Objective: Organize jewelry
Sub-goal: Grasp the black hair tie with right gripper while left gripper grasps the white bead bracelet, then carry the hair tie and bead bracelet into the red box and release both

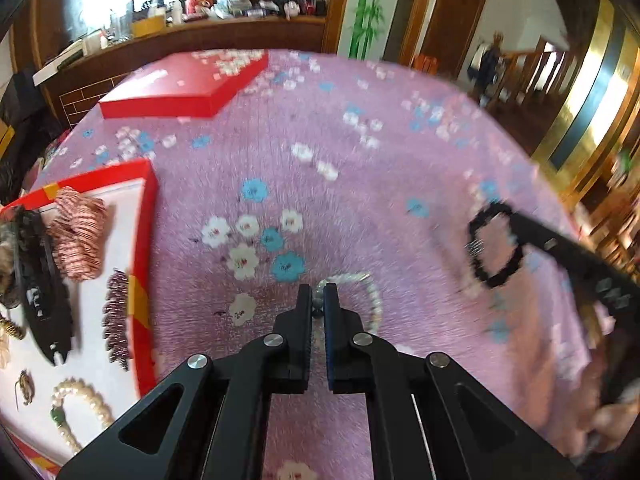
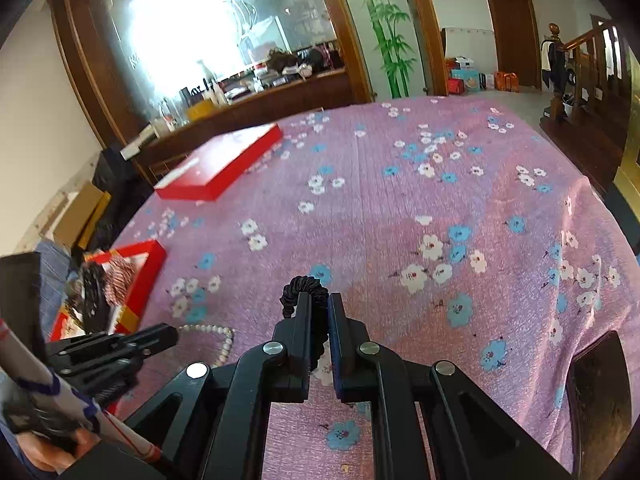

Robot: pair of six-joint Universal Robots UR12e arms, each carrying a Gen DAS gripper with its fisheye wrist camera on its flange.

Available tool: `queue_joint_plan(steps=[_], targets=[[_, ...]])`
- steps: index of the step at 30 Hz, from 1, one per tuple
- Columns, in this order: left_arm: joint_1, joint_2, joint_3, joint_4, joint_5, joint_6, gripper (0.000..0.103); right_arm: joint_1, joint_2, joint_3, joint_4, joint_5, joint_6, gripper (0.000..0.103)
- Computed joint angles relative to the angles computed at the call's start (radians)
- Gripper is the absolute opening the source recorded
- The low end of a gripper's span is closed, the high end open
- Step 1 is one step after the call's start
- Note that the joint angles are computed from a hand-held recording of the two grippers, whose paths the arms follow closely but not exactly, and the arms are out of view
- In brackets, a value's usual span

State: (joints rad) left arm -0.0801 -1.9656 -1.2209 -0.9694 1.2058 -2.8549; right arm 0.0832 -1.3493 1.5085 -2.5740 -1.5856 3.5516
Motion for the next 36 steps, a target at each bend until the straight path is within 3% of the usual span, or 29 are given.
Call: queue_joint_plan(steps=[6,15,17,26,32,36], targets=[[0.040,0.057,-0.036,0.075,-0.072,-0.028,0.005,0.003,-0.008,0.014,-0.080,0.049,-0.017,0.008],[0.135,0.129,-0.104,0.137,-0.094,-0.035,0.005,0.049,0.020,-0.037,-0.062,0.199,-0.012,0.009],[0.158,0.140,-0.120,0.149,-0.091,-0.042,0.005,0.071,0.039,-0.067,-0.044,0.249,-0.023,0.009],[0.245,0.149,-0.159,0.158,-0.084,-0.092,0.005,0.175,0.150,-0.228,0.074,0.334,-0.112,0.009],[0.276,0.136,-0.163,0.137,-0.083,-0.111,0.005,0.206,0.217,-0.313,0.150,0.375,-0.130,0.010],[0.284,0.129,-0.174,0.128,-0.070,-0.118,0.005,0.217,0.247,-0.342,0.198,0.361,-0.139,0.010]])
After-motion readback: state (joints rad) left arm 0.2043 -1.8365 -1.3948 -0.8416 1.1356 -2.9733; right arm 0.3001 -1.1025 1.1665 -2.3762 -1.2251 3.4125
